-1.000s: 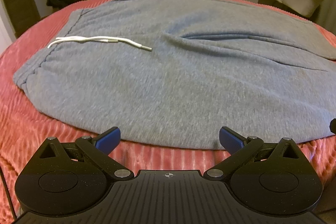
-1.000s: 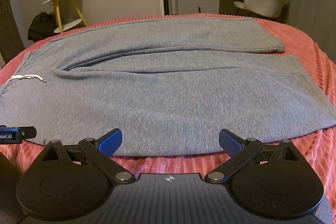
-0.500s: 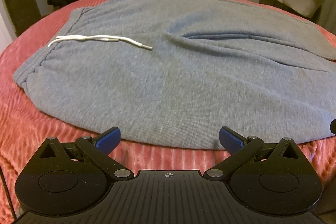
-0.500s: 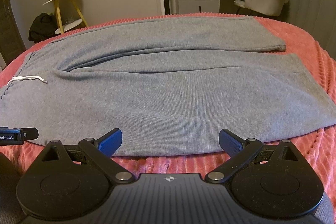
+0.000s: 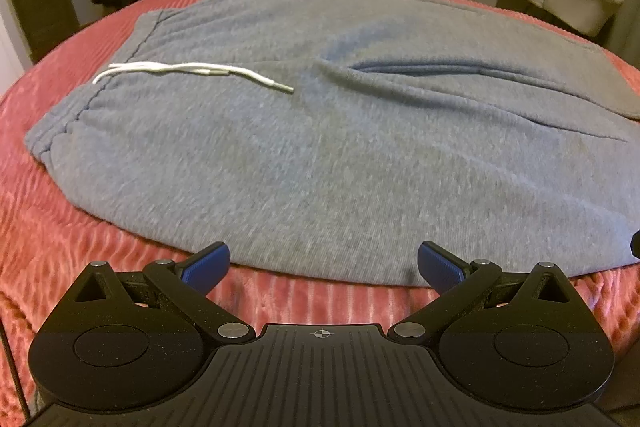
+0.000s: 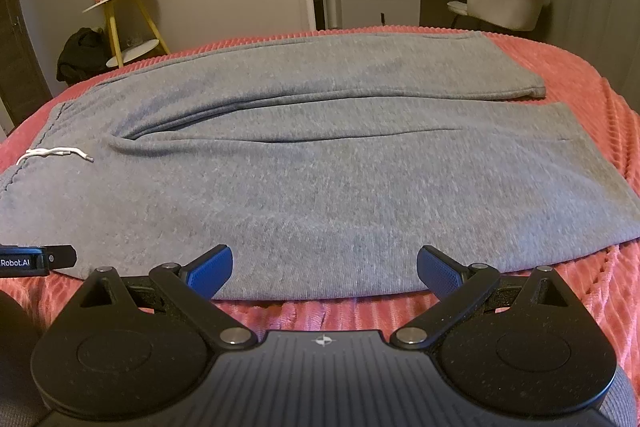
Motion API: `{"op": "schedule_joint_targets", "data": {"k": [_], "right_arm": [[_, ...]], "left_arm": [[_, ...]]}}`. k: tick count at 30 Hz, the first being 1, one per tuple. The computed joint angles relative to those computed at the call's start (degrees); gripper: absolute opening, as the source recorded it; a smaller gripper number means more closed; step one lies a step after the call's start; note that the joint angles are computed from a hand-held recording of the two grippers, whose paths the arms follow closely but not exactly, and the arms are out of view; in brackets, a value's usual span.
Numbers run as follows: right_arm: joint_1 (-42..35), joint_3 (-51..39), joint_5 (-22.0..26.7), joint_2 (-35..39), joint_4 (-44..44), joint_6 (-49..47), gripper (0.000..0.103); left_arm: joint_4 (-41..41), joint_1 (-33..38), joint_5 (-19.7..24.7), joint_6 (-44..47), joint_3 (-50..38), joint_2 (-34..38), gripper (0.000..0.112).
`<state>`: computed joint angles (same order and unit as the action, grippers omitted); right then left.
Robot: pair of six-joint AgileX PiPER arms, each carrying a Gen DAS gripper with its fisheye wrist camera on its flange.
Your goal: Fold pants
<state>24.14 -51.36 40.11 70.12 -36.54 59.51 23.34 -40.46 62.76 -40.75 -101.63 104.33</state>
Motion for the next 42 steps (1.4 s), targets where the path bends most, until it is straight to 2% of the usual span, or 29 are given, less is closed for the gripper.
{"op": "schedule_joint_targets", "data": {"k": [15, 25, 37, 42], "right_arm": [[-0.4, -1.4, 0.3, 1.3, 1.4, -1.6, 0.099], [-0.2, -0.6, -2.7, 1.8, -2.4, 2.2, 0.099], [-5.8, -4.3, -5.9, 6.7, 6.2, -6.3, 0.099], [-12.0, -9.3, -7.3, 11.8, 13.5, -16.2, 0.099]], "left_arm": [[-1.1, 0.1, 0.9, 1.4, -1.6, 1.5, 0.103], [-3.1, 1.1, -0.4, 1.9, -1.0, 1.2, 0.103], [-5.0, 2.2, -1.0, 1.6, -1.4, 1.8, 0.103], [-5.2, 3.5, -3.1, 0.8, -2.8, 2.4, 0.103]]}}
